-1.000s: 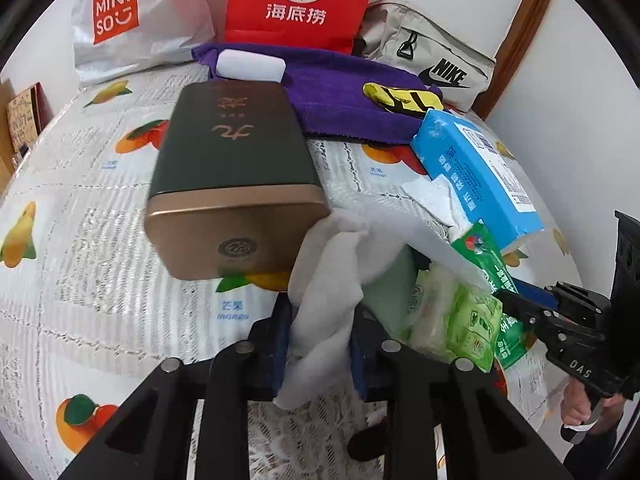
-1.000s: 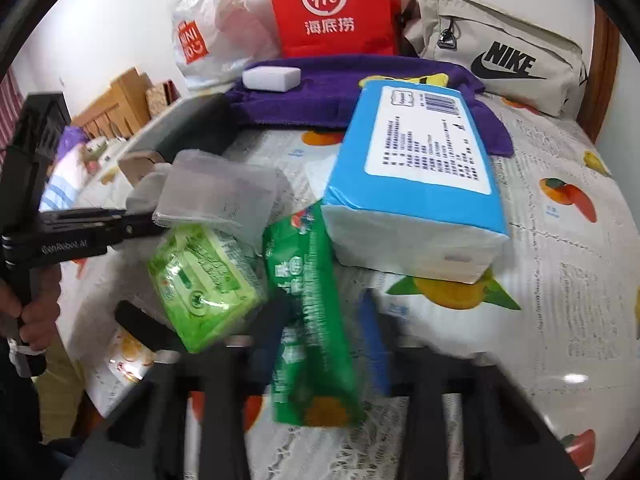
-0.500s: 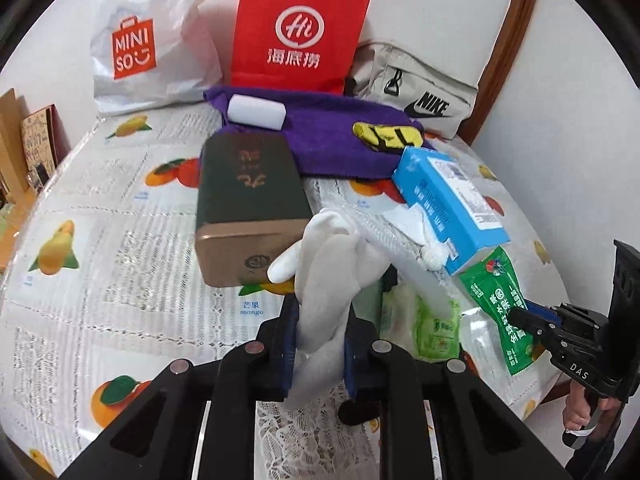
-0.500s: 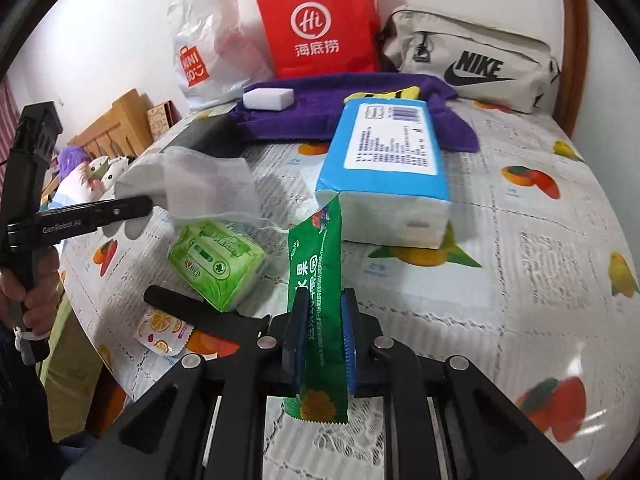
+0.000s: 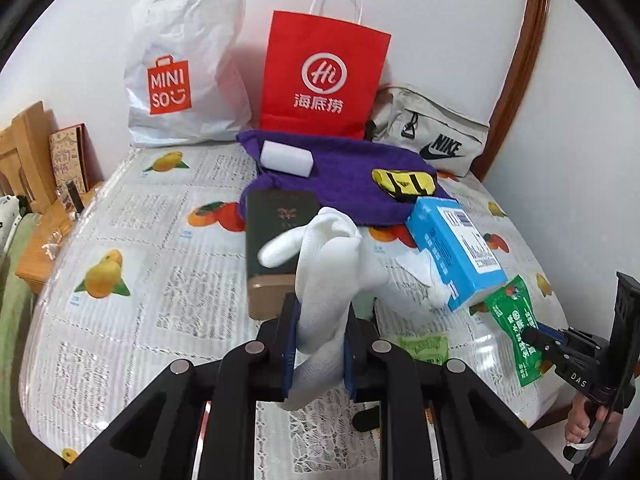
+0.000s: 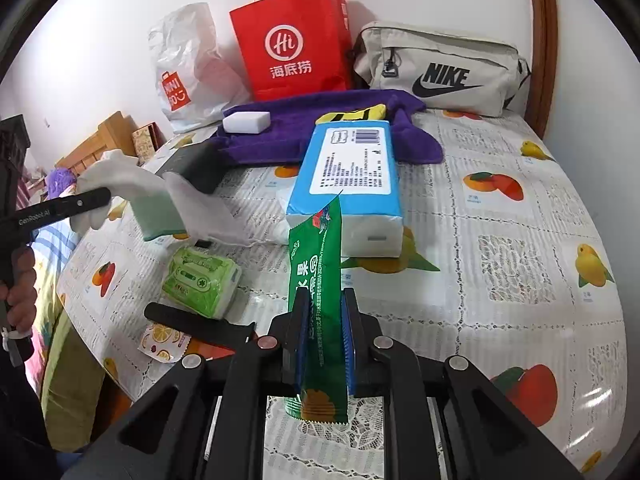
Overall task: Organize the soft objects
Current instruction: 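Grasp the white gloves with the left tool while the right tool holds the green strip, then carry gloves and green strip onto the purple towel and open both tools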
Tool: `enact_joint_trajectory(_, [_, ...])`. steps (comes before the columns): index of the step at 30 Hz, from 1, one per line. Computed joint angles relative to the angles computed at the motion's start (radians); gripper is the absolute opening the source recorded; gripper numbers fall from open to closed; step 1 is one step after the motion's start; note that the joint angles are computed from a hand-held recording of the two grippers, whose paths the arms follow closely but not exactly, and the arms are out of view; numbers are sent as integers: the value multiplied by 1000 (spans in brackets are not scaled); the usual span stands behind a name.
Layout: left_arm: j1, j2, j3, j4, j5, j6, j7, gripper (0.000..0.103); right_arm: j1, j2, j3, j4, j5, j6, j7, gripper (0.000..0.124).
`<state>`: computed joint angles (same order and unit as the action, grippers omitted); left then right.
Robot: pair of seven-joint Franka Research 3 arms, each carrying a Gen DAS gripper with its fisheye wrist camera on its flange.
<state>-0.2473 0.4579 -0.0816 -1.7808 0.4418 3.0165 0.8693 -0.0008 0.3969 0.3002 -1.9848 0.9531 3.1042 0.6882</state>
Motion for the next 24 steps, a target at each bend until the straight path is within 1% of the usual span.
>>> enact_joint_trajectory(4, [-8,-13,14,0,5,4,-16,18,9,-11,-15,0,-13,-2,24,15])
enact_joint_trajectory(14, [-13,-18,26,41,27,-23,-46,18,30,-24,-46,42,-69,-14,76,15])
enact_joint_trajectory(17, [-10,-7,21,67,27,-40,-51,18,36,-13,-57,76,-96,-31,95,15])
enact_joint_trajectory(19, [-10,5,21,90,26,-55,-54,18,58,3,-86,107,-135,-45,137,15])
enact_joint_trajectory(24, [0,39,7,158,13,-100,-41,18,82,55,-129,207,-224,-91,228,15])
